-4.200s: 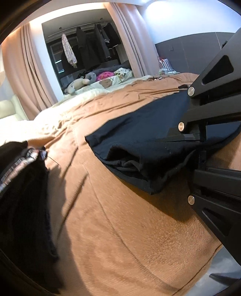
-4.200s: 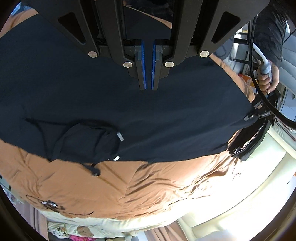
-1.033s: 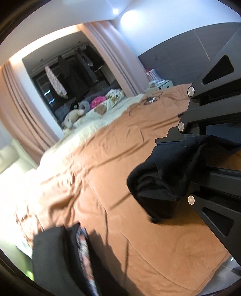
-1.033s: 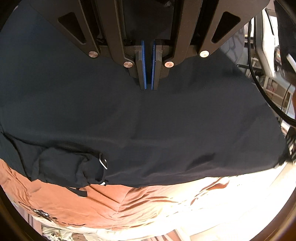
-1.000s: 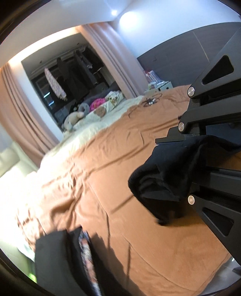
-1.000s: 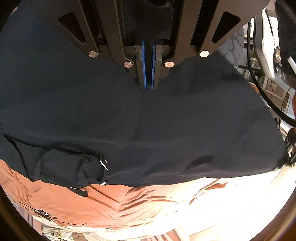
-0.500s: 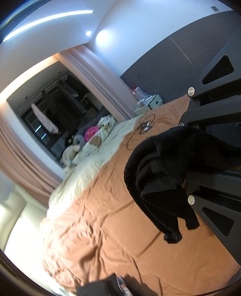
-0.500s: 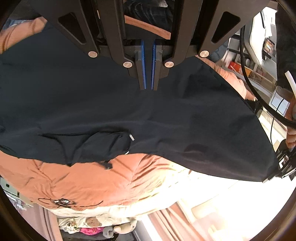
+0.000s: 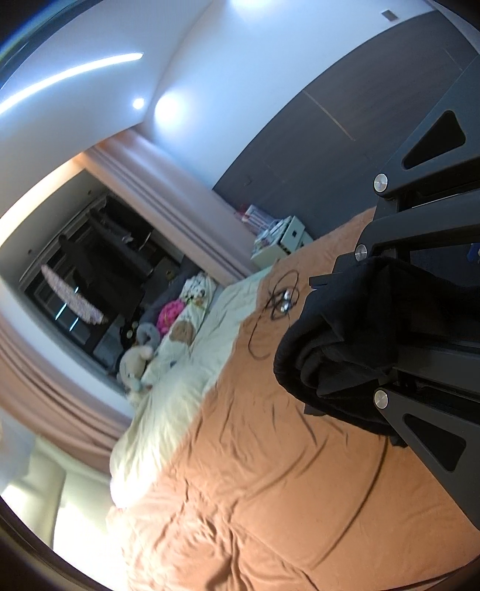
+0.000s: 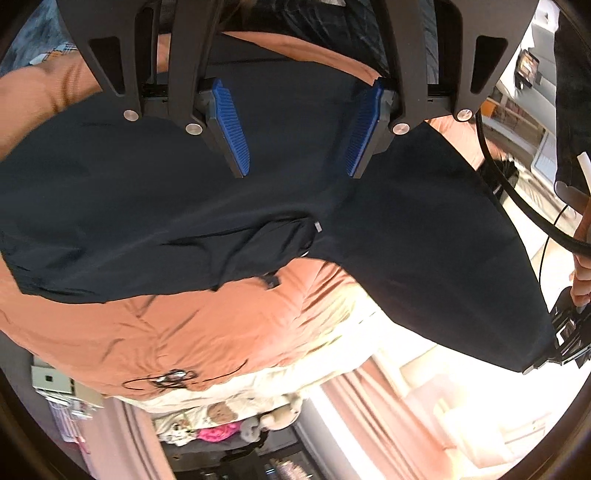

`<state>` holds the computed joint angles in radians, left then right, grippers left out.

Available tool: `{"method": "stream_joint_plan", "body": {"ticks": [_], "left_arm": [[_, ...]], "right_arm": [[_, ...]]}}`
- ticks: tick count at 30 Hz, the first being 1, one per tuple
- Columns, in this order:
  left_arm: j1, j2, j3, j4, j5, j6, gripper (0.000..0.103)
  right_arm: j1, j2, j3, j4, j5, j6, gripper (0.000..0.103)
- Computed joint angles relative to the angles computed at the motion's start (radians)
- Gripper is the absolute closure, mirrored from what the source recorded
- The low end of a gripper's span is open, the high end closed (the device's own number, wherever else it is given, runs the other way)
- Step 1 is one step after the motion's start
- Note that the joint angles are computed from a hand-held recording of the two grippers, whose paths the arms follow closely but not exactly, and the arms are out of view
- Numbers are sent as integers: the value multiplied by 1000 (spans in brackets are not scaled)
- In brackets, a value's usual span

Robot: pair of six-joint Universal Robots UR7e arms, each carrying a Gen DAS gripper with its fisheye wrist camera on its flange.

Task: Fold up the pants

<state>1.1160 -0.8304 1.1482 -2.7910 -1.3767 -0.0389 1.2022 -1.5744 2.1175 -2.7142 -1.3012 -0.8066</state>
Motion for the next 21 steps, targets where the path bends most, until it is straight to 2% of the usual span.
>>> {"method": "stream_joint_plan", "body": {"ticks": [8, 12, 17, 21], "left_arm": [[-54, 99, -131, 90, -11, 22, 101], [-79, 160, -210, 142, -16, 34, 101], [-100, 247, -325, 225, -26, 23, 101], [-112, 332, -434, 295, -29, 13, 101]], "right_arm": [[-91, -65, -12, 45, 68, -4, 50], [-122, -95, -2, 18, 76, 0, 49], [-153, -114, 17, -43, 78, 17, 31], [-189, -120, 11, -53, 99, 43, 28]]}}
